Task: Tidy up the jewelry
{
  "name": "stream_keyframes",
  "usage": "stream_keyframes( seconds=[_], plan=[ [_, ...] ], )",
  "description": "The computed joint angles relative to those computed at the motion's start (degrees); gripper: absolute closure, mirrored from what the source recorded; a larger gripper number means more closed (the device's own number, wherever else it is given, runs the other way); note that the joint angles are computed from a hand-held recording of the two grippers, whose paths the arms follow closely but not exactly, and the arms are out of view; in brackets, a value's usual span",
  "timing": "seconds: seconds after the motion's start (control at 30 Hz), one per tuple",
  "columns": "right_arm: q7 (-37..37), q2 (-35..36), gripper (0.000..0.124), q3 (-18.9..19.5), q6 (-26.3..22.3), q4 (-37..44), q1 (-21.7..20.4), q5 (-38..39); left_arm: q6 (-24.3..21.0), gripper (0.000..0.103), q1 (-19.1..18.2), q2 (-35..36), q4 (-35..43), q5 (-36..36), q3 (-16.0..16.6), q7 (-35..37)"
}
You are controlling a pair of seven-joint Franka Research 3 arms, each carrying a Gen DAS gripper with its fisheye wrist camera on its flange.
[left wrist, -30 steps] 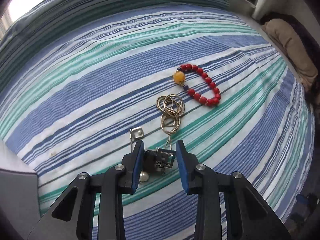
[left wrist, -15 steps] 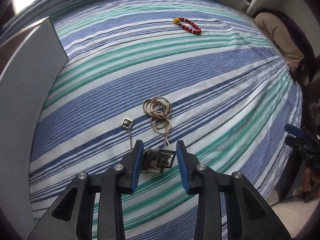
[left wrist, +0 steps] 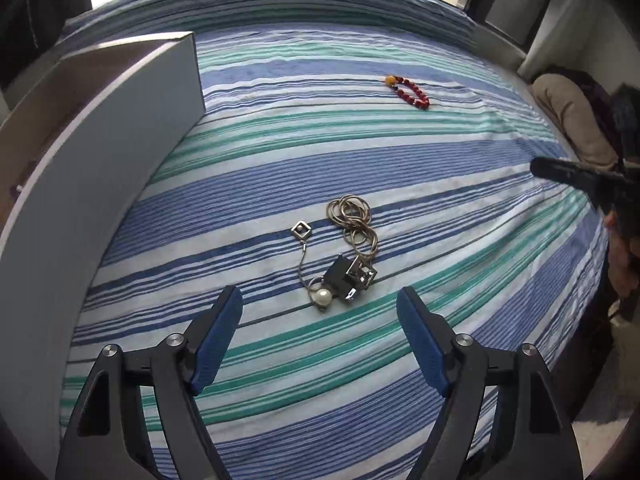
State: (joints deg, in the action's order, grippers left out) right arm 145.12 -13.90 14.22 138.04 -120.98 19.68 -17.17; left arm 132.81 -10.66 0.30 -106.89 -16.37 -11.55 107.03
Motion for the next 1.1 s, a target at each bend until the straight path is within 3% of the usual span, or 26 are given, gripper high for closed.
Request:
stream_keyframes(
  seconds=[0.13,0.2,0.23,0.33,0.43,0.53,0.57,0.63,0.8,0.93,1.1],
  plan=[
    [-7.23,12.57,0.068,-5.33,1.90,13.06,-1.84,3.98,1.95,0.020,0.55,-4.85,-5.30,-2.36,1.26,-0.80],
    [-10.61,19.61,0.073,-7.85,1.10,20.46,-2.32,10.40,2.13,0.020,0.71,-7.27,-7.83,-3.46,2.29,-1.04],
    [-9.33,22.65,0.079,-9.06,-0.27,23.99,-2.16,10.74,2.19,0.020,0.84,-8.40,-8.99,-3.59,2.85,-1.17],
    [-7.67,31.00,0.079,-11.99,-5.25,34.29,-1.05,11.30,2.44,0.020,1.51,-11.38,-12.14,-2.39,4.38,-2.60],
    [-6.81,35.92,0.079,-13.68,-8.67,40.02,0.10,11.84,2.35,0.020,2.23,-13.30,-14.14,-1.15,5.82,-4.02],
    [-6.15,39.22,0.081,-15.72,-11.72,44.39,2.80,7.73,2.19,0.020,2.64,-14.25,-15.49,-0.27,6.66,-4.93],
    [-6.83,40.14,0.084,-15.75,-12.02,45.58,3.12,7.43,2.14,0.020,2.69,-14.23,-15.65,0.03,6.73,-5.35],
    [-7.55,41.32,0.106,-16.16,-13.80,47.51,4.31,5.97,2.20,0.020,2.71,-14.18,-15.89,0.23,6.89,-5.98],
    [-13.67,37.71,0.106,-14.15,-12.91,42.91,4.69,8.30,2.81,0.020,2.25,-14.22,-16.31,-0.26,7.07,-5.16],
    [-17.86,29.06,0.106,-11.64,-11.88,31.90,5.73,10.37,2.97,0.020,1.74,-13.23,-15.91,-0.93,7.00,-3.99],
    [-17.26,18.62,0.106,-7.71,-10.27,18.54,8.32,10.09,3.09,0.020,1.22,-12.49,-15.74,-1.57,6.40,-2.60]
  ],
)
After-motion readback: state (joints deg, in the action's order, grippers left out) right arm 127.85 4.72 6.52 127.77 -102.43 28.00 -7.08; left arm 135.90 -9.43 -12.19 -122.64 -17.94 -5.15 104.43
